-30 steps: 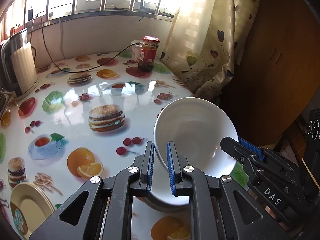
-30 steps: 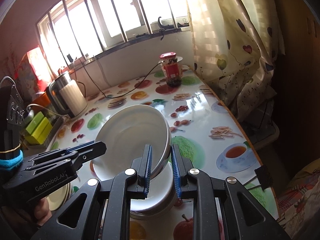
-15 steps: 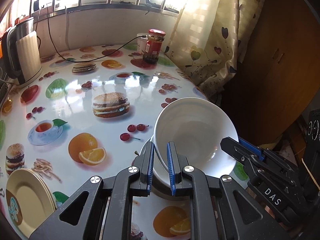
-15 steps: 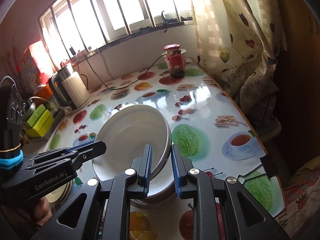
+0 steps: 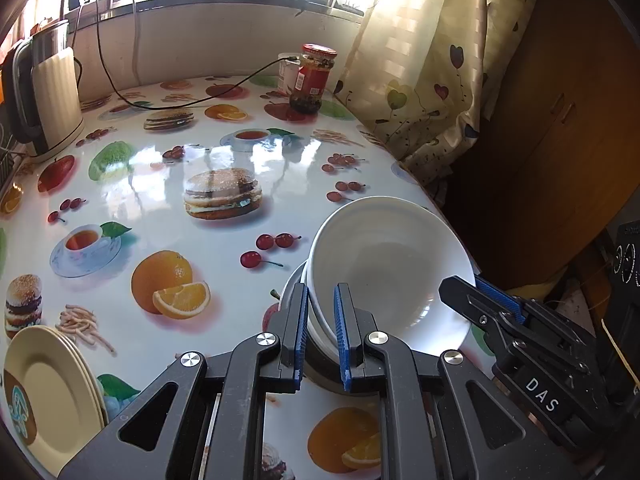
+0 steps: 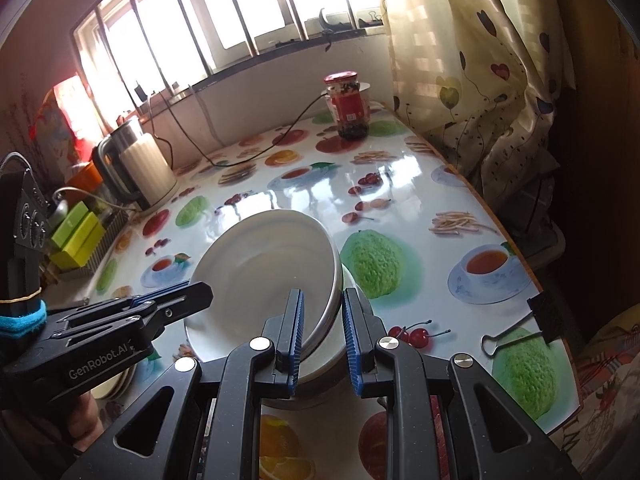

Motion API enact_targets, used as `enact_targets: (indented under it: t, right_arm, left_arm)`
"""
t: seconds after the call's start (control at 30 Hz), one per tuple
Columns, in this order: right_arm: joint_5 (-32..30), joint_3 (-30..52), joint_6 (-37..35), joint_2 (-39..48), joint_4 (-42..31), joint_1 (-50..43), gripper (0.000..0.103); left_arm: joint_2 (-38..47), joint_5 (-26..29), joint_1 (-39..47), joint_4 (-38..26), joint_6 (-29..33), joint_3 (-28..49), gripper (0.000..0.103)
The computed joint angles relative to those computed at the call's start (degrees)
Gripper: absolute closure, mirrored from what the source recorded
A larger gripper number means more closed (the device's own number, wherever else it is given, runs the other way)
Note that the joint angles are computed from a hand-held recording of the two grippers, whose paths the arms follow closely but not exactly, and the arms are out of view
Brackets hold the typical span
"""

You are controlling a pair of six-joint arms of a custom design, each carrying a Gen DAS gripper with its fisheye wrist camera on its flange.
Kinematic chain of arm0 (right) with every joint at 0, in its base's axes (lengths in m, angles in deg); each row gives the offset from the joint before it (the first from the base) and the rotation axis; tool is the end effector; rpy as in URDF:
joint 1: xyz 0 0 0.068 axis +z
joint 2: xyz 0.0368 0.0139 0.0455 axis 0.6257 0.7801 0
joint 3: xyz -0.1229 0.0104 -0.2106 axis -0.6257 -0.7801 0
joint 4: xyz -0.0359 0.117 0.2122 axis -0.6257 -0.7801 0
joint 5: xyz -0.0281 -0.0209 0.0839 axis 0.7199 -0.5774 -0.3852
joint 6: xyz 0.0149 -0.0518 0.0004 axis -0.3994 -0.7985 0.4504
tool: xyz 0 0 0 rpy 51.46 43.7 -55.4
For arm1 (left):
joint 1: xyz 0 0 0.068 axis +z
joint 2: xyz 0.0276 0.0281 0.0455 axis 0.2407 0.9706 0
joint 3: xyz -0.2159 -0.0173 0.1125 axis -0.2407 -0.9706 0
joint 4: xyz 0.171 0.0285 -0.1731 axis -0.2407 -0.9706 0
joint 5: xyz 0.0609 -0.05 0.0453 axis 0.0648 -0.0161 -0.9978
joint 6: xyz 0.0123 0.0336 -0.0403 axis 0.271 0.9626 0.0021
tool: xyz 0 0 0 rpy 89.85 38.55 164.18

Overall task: Organize plates and bowls
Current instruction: 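Lower the second white bowl onto the bowl stack with both tools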

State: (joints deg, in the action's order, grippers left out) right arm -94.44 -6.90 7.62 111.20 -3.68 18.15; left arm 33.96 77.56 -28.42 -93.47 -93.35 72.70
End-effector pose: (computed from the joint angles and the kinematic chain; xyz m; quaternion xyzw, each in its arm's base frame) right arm 0.1528 -0.0364 0.1901 -0.0640 0.9135 0.1652 0.3663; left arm 0.1624 -0.1390 0.2015 0.0040 0.9388 -0.1484 0.3109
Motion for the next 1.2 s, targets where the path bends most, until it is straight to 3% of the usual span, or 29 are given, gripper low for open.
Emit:
enact_targets:
  t: [1.2]
  right_arm:
    - [1.44,-2.44,1.21,3.73,4.54,1.14,0.084]
  left_arm:
    - [3.37,1.12,0.64,2.03,0.1,-0.01,0.089]
